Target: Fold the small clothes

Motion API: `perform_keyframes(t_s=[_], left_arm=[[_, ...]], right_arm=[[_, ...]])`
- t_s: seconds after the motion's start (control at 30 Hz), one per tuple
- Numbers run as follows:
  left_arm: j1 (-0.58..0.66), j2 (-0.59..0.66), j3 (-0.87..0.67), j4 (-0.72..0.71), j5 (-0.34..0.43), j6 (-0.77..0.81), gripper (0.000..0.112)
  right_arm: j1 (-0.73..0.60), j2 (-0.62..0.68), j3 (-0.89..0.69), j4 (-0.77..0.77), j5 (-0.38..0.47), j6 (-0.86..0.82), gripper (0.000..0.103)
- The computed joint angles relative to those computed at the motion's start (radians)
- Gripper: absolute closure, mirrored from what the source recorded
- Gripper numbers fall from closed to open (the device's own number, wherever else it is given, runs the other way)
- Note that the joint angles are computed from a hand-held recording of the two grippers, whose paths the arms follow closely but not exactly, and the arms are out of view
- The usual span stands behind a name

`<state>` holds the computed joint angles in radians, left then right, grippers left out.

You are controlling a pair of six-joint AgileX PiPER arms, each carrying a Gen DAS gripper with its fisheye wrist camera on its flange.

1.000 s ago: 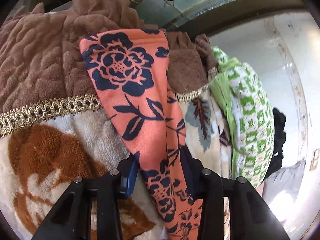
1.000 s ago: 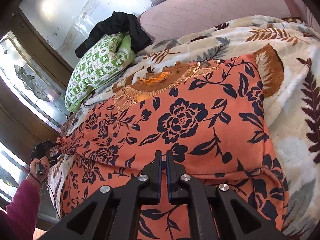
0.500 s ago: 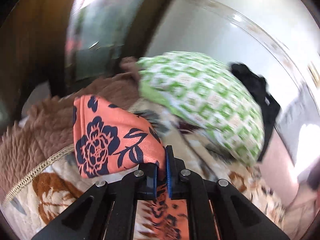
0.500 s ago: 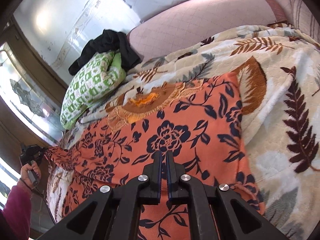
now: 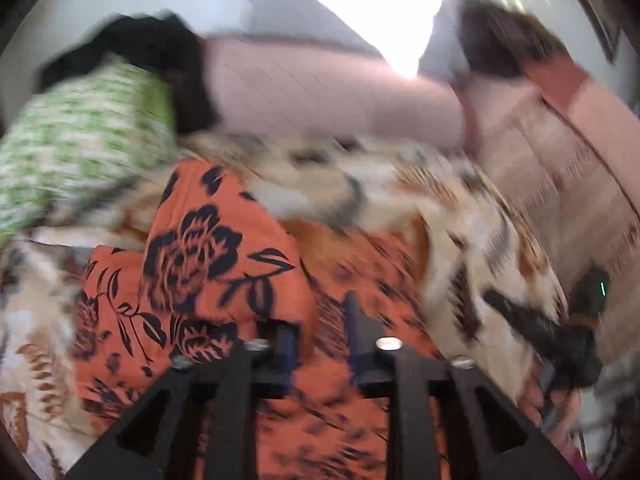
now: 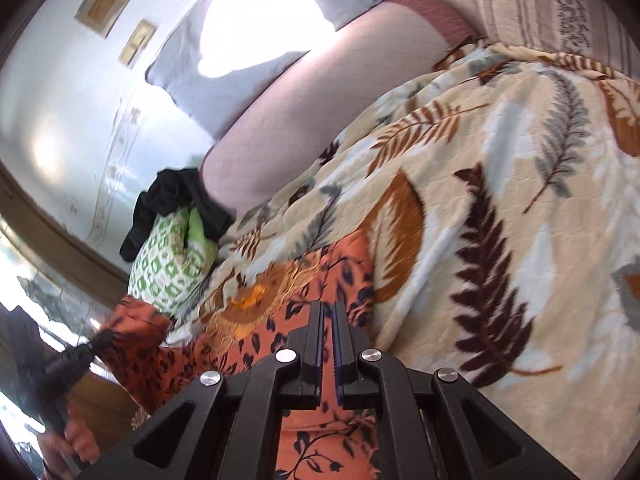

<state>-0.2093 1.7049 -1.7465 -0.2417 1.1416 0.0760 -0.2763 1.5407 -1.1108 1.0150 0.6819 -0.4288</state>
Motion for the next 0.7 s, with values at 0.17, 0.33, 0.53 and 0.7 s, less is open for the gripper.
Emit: perform_keyframes(t_s=[0.17,0.33,0.53,0.7], left_arm=[[-0.024,-0.116,0.179,0.017,-0.161,-0.044,0.052],[0.11,-0.238,0.39,0.084,-0.346,-0.149,0.038],[0.333,-0.211,0.571,0.095,-0.498,-0.176,0.038],[0.47,-0.111,0.547,0.013,-0.498,-0.125,0.038]], right_arm=[[-0.043,0.037,-0.029,0.047,0.07,-0.043,0.098],[0.015,0.056,-0.055,-0.014,0.074,-0.016,0.079],[0.049,0.044,0.008,0.146,0.084,-0.157,0.027],[0.168,0.075,-0.077,0.027,0.079,-0.027,0.027]])
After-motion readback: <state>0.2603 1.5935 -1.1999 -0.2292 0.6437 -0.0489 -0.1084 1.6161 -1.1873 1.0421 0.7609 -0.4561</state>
